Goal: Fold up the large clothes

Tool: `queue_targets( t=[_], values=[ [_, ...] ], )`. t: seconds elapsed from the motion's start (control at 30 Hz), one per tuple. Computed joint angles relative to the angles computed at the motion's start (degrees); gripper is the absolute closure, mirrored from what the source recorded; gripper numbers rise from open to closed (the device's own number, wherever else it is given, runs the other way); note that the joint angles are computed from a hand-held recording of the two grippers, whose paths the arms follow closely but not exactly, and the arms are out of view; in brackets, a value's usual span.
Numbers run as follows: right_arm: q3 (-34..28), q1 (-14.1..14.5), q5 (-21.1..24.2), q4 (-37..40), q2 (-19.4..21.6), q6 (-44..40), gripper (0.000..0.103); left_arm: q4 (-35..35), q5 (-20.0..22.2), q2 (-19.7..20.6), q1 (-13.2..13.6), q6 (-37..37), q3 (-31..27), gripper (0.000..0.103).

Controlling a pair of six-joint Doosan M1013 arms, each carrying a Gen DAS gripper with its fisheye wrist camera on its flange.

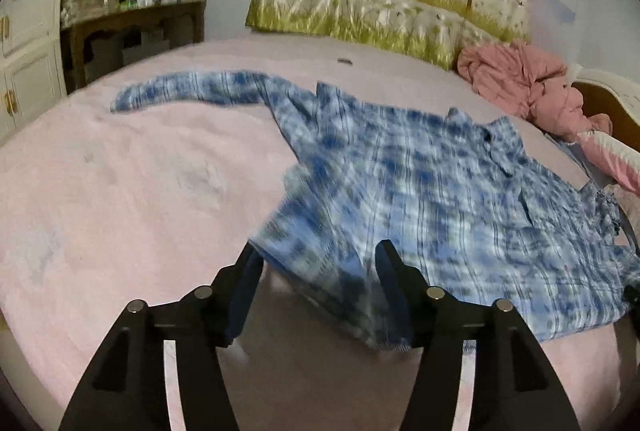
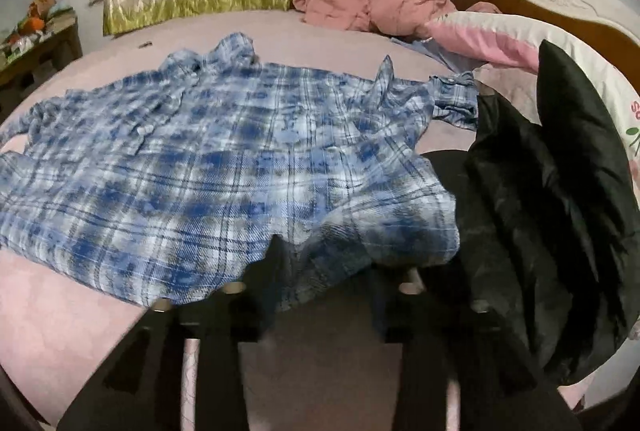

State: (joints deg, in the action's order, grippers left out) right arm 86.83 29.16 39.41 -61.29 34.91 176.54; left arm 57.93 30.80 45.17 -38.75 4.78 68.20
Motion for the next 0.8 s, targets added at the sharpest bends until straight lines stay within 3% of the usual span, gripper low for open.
queue_targets(
  t=[0.03,0.1,0.3,0.47,0.8],
  values=[
    [0.1,0.2,0.1,-1.4,0.0,0.8,0.040,2.7,0.4,-0.1,-0.1,-1.5,0.3,0.034],
    [-0.1,1.2,2.5,-5.4,0.3,1.8,0.020,7.1,1.5,-0.4,-0.5,-4.2,0.9,0.032],
    [-0.1,2.7,6.4,-13.1,0.7,5.1,0.006,9.5,-0.1,-0.8,-0.4,-6.5,1.7,0.029],
    [0.2,3.1,7.4,-16.8,0.7,7.3,0.002,10.4,-0.1,-0.5,-0.7,-6.4,1.4,0.020],
    [0.4,3.0,6.6,-16.7,0.7,8.4,0.001,11.0,-1.6,-0.8,-0.3,-9.0,2.1,0.017]
  ],
)
